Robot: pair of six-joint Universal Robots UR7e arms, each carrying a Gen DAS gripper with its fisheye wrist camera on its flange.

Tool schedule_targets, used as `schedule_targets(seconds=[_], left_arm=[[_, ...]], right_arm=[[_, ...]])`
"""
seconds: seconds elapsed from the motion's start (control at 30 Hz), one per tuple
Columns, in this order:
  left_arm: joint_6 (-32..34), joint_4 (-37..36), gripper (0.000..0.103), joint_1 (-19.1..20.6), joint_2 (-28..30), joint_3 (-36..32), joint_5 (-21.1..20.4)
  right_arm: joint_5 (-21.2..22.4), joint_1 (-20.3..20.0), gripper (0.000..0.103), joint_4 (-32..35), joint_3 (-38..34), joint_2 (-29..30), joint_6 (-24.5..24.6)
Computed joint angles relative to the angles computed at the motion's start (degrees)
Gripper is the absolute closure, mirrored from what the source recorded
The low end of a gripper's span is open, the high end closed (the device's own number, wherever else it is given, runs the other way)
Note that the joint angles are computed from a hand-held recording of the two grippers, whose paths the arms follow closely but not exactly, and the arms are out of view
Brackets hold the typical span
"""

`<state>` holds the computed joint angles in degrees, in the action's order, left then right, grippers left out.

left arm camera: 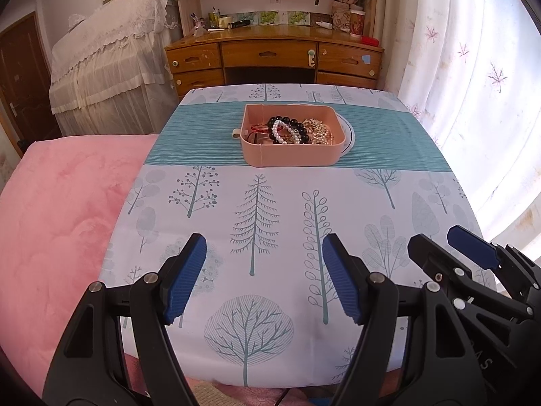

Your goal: Organize jewelry

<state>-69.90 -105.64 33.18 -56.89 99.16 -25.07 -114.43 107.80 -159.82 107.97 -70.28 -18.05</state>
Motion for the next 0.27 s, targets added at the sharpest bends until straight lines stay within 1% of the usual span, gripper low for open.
schedule_targets(seconds=[0.27], left_arm=[[0.54, -0.52, 0.034, 0.27, -0.08, 0.11, -0.35]], right_arm=[[-0.06, 0.03, 0.047, -0.02, -0.05, 0.16, 0.01]])
